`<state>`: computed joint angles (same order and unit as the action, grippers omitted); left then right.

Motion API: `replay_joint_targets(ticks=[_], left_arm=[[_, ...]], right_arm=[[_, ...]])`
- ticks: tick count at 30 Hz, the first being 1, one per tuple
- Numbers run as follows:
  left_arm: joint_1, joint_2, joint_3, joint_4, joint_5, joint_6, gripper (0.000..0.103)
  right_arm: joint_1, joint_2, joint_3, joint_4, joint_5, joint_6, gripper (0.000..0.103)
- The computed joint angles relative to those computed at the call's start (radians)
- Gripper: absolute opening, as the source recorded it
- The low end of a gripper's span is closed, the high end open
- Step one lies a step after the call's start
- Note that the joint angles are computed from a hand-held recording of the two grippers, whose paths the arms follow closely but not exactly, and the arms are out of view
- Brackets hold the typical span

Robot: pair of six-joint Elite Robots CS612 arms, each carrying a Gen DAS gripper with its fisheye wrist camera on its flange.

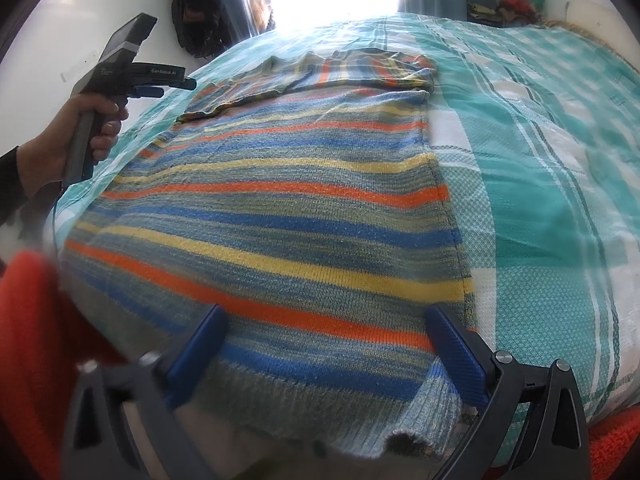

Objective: Fold small clothes
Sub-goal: 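Open the left gripper and withdraw toward the hem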

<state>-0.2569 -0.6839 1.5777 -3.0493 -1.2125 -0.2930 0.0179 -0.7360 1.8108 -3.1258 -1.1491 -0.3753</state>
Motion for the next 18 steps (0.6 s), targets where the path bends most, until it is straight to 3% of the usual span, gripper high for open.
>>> replay_joint_targets(ticks=[3,6,8,11,13,18], left_arm=[[-0.019,0.043,-0.064,0.041,-0.017,0.014,0.080],[-0.028,0.095,-0.116,0.162,-0.050,0.000,0.087],[-0.033,0.101,-0.106,0.128,-0.003,-0.026,0.098],[-0.009,0.081,-0.104,0.170,-0.089,-0.105,0.101],[-0.012,0.058,-0.072,0.156,-0.070,-0.110,0.099],[-0.030,-0.026,0.109,-0.009,-0.082,-0.083,0.099]], right_arm=[[-0.002,-0.001,0.003,-0.002,0.004,-0.001,0.100],[-0.001,-0.001,0.004,-0.002,0.004,-0.002,0.100],[-0.002,-0.002,0.005,-0.003,0.006,-0.004,0.100],[-0.003,-0.004,0.005,0.006,0.007,-0.007,0.100],[-0.004,-0.005,0.001,0.017,0.009,-0.004,0.100],[-0.006,-0.009,0.000,0.028,0.018,0.003,0.100]])
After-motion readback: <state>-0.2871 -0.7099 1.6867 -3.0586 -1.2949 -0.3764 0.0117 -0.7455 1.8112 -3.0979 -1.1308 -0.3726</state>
